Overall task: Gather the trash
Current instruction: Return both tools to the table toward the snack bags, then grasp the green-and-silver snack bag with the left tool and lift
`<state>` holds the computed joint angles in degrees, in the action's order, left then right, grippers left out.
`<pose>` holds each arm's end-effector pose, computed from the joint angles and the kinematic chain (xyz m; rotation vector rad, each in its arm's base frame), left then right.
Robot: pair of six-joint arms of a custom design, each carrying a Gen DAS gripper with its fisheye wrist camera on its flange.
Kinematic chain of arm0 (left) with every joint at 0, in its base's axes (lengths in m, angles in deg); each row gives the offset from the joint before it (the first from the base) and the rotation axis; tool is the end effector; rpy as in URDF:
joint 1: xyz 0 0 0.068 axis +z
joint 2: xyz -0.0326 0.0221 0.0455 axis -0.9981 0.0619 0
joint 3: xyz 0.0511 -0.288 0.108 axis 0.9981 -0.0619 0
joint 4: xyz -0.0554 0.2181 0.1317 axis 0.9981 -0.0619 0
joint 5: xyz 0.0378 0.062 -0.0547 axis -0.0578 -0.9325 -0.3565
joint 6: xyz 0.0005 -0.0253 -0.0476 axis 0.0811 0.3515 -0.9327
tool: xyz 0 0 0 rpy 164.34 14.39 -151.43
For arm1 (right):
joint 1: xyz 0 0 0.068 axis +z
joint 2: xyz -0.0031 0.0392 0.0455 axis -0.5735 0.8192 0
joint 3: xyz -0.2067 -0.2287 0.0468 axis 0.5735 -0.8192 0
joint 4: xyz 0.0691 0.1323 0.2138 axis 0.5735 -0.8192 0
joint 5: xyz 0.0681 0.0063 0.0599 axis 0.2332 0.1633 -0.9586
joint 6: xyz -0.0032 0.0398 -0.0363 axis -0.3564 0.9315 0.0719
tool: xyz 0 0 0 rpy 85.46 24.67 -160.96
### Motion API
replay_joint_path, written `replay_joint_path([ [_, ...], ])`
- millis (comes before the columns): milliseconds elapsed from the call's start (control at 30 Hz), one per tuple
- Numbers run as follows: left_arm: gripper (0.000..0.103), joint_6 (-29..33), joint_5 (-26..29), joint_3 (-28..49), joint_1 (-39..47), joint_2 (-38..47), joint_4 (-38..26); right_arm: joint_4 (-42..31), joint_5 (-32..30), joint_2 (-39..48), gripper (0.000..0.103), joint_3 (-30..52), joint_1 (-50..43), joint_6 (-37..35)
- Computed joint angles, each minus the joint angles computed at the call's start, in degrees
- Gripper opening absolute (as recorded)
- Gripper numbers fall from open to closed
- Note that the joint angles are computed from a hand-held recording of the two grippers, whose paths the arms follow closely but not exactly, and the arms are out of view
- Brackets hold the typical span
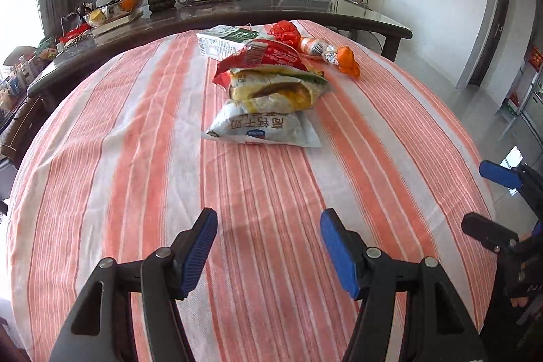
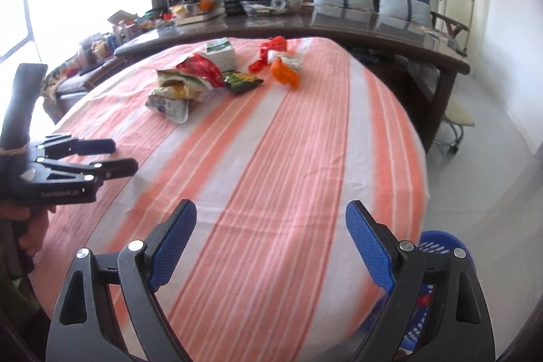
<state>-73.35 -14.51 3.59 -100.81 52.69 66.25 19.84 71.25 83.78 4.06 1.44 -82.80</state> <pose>0.2347 -0.0530 0.2436 -0.1620 2.4489 -0.0069 0.2781 0.2084 0.2499 -0.8007 2.2172 0.3858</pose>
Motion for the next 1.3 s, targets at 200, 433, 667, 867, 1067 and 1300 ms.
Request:
replay_joint_path([
  [200, 0.072, 7.5, 6.3, 6.4, 6.1, 5.7, 4.2, 1.5, 2.0, 1.5, 0.091, -0.5, 4.0, -1.3],
  [433, 0.075, 11.1, 0.2, 13.4, 3.8, 16.2, 4.8, 2.1, 3.0, 2.0, 0.091, -0.2, 4.0, -1.1],
  [667, 0.075, 9.3, 3.5, 10.9, 11.7, 14.2, 2.9, 1.9, 3.5, 1.7, 0.091, -0.3, 3.4, -1.8],
  [867, 0.074, 14.6, 6.8, 4.5, 21.3, 5.5, -0.5, 1.8, 3.0, 0.8, 0.091, -0.6, 3.0, -2.2],
  [1067, 0.074, 20.6, 12.2, 0.8, 22.6, -0.4, -2.0, 1.5, 3.4, 1.8, 0.091, 0.2, 4.2, -2.5],
  [1300, 0.074, 24.0, 21.7, 0.1, 27.5, -3.3, -5.9, 1.4, 3.4, 2.3, 0.091, -0.4, 4.9, -2.3],
])
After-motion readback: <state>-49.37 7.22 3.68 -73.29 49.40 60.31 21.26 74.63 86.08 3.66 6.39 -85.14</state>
